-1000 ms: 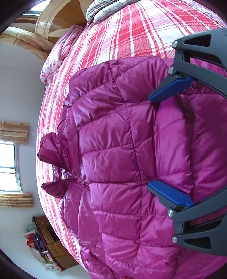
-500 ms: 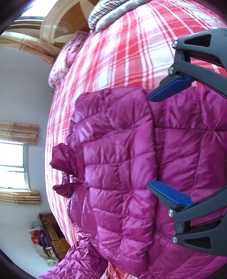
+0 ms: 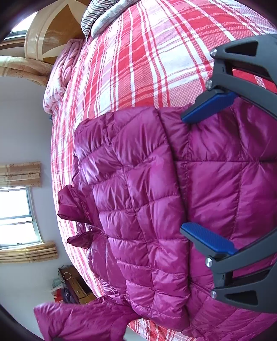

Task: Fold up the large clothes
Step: 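Lift the sleeve and fold it across the jacket body, then open the left tool, then move both tools to the jacket hem and grip it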

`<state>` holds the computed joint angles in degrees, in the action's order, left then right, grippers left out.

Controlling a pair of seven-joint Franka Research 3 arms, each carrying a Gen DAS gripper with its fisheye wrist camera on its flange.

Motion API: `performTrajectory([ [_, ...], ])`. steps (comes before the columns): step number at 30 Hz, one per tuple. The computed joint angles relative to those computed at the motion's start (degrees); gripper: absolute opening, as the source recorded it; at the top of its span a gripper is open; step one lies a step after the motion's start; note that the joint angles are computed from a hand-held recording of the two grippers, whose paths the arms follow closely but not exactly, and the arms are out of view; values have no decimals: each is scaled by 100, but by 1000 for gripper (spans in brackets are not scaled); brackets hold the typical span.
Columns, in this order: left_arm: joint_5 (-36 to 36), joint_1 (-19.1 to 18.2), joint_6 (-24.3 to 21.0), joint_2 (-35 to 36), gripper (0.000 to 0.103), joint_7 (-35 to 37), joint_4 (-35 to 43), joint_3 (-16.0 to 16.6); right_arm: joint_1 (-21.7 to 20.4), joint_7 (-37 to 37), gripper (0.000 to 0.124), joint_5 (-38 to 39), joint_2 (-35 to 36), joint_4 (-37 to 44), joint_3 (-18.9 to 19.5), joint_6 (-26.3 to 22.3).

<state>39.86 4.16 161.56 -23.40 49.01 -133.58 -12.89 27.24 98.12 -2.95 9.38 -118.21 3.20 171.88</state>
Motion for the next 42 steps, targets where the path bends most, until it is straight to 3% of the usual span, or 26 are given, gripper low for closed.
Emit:
performTrajectory([
  [6,134,-119,52,758,9,-243,301,-140,-46,-104,97,172,-44,-112,47,183],
  [15,437,-363,325,1241,13,-436,482,42,6,-91,97,165,-43,-136,-9,226],
  [19,561,-414,263,1293,28,-514,533,50,6,-97,97,166,-40,-139,-9,226],
  [21,881,-347,244,1251,51,-786,535,-12,15,-83,97,150,-43,-146,-18,228],
  [22,1234,-252,184,1197,72,-1117,543,-96,18,-78,97,142,-47,-153,-21,233],
  [23,1583,-172,157,1136,85,-1448,537,-156,24,-65,97,123,-47,-154,-31,232],
  [27,1900,-130,161,917,85,-1665,424,-29,14,-66,97,124,-56,-176,-19,242],
  [30,2032,33,37,739,85,-1771,265,77,-526,-1041,96,1299,-190,-323,624,476],
  [33,2051,277,-26,666,85,-1843,54,258,-1157,-2794,95,3573,-362,-131,1442,174],
  [35,1934,393,6,733,85,-1823,-58,391,-1215,-3444,92,4469,-390,190,1555,-218],
  [36,1823,424,35,781,85,-1767,-111,455,-1143,-3399,88,4397,-338,376,1478,-468],
  [39,1353,461,188,916,85,-1515,-309,646,-768,-2855,74,3581,35,1001,1146,-1169],
  [41,963,435,440,960,85,-1224,-474,759,-385,-2216,55,2683,374,1375,776,-1485],
  [42,821,455,540,967,85,-1127,-555,786,-280,-2040,39,2437,510,1530,666,-1712],
])
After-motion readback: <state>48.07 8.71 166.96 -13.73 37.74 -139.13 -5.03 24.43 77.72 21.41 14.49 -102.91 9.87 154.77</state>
